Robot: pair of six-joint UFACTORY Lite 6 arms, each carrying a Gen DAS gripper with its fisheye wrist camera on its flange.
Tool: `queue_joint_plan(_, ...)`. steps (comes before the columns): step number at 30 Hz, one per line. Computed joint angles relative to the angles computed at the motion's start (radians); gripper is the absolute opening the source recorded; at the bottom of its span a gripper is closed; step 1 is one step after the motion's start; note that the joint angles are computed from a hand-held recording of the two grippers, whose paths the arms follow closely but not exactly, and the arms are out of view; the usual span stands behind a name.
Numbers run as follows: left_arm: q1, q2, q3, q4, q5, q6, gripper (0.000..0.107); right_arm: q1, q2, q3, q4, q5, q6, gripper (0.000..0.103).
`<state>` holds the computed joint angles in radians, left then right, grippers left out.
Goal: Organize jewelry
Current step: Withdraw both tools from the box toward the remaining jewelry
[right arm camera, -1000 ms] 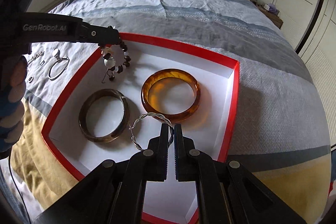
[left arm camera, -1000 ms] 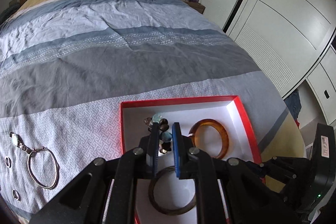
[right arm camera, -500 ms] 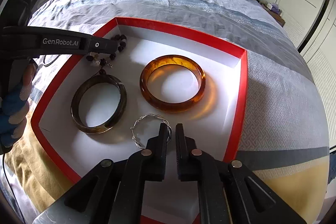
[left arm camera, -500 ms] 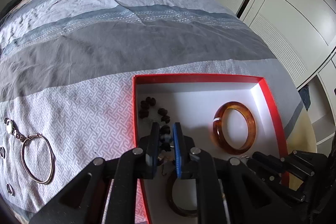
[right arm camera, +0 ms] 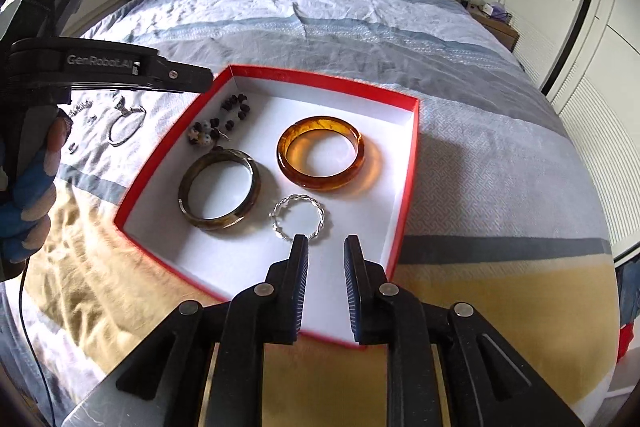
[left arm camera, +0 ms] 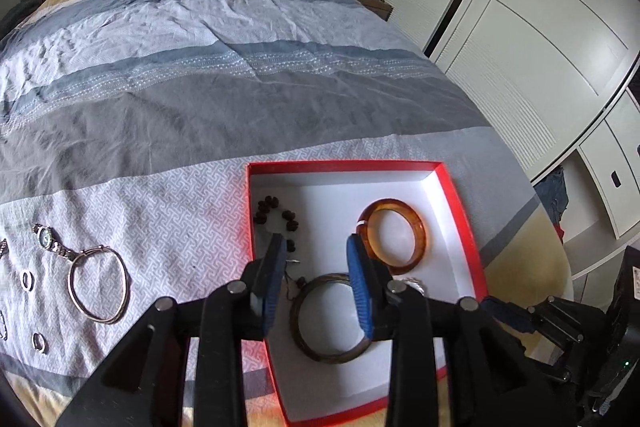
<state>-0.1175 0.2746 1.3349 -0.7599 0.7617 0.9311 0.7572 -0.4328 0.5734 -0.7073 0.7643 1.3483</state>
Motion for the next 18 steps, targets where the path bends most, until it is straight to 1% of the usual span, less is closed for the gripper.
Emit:
queue_joint_plan(3, 0.087, -0.110, -0.039, -0.025, 0.070, 0.049, 0.030, 0.103, -0.073, 0.015, 0.001, 0.120, 0.077, 0.023)
queue_joint_plan(5, 0.156, -0.182, -0.058, -0.010, 0.126, 0.070, 0.030, 0.178, -0.110, 0.035, -0.003, 0.195, 0.141, 0.024)
queue_joint_plan(8, 0.292, -0.266, -0.063, 0.018, 0.238, 0.129, 0.030, 0.334, -0.122, 0.090, -0.023, 0.330, 0.258, 0.024)
queue_joint_plan(10, 0.410, -0.298, -0.044, 0.031, 0.321, 0.184, 0.030, 0.447, -0.108, 0.144, -0.035, 0.416, 0.338, 0.024)
queue_joint_plan(13, 0.625, -0.295, 0.035, 0.019, 0.448, 0.279, 0.030, 0.597, -0.047, 0.239, -0.050, 0.527, 0.435, 0.025)
queue_joint_plan(18, 0.961, -0.149, 0.287, -0.011, 0.622, 0.401, 0.030, 0.789, 0.076, 0.402, -0.083, 0.667, 0.573, 0.025)
